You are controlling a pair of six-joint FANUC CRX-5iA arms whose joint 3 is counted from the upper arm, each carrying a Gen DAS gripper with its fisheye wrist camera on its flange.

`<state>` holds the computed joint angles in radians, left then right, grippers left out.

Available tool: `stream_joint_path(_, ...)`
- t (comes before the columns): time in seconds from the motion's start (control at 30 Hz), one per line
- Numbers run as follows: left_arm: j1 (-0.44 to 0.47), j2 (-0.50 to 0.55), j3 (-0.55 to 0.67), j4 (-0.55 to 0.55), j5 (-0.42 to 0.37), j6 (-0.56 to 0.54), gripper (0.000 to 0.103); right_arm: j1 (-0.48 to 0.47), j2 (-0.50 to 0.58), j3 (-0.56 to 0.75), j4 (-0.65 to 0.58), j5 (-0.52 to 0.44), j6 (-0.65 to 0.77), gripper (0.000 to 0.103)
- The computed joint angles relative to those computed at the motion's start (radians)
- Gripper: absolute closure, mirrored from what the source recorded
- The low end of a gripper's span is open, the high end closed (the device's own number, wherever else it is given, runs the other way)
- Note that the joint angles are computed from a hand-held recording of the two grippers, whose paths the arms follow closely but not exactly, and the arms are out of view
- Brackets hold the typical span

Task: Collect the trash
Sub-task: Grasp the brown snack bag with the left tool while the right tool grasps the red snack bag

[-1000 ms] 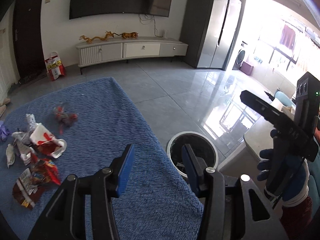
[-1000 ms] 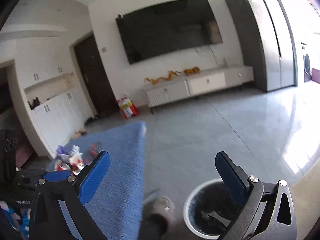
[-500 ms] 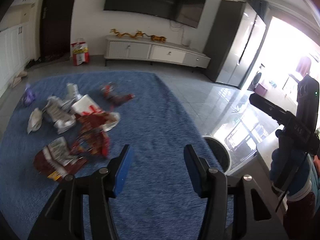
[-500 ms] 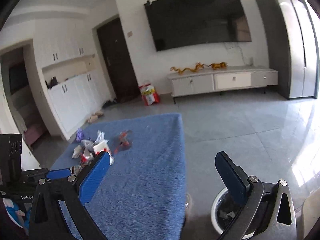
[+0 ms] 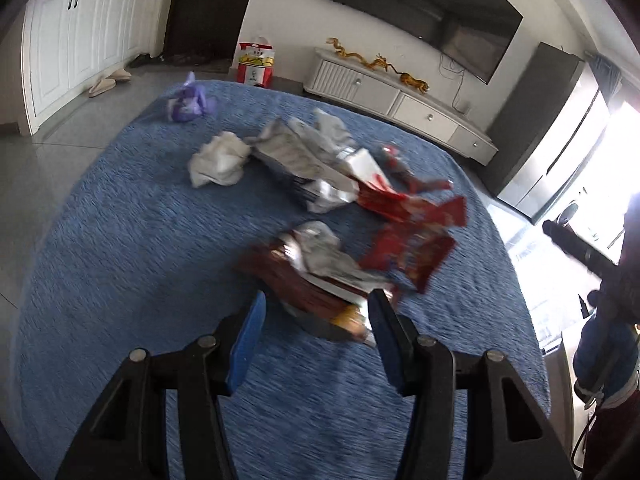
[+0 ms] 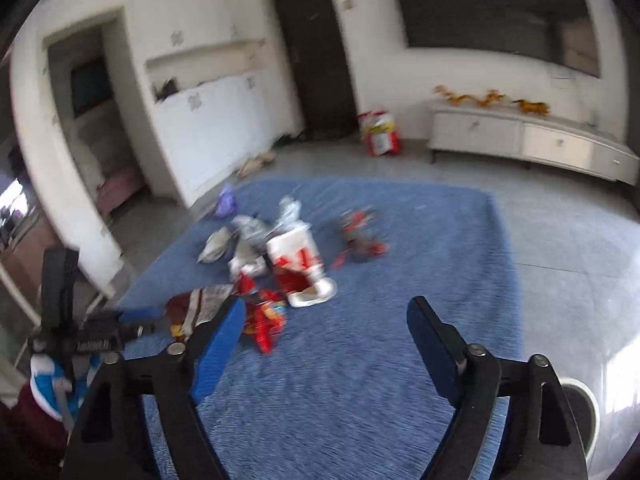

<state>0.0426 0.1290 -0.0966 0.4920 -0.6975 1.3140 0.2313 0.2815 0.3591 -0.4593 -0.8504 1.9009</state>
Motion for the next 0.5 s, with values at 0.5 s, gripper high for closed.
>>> stream_joint_path(0.5,0.022,0.206,0.187,0.073,-0.125,-0.207,0.052,0.089,0.199,0.188,0.025,-0.141,-0.008,0.021)
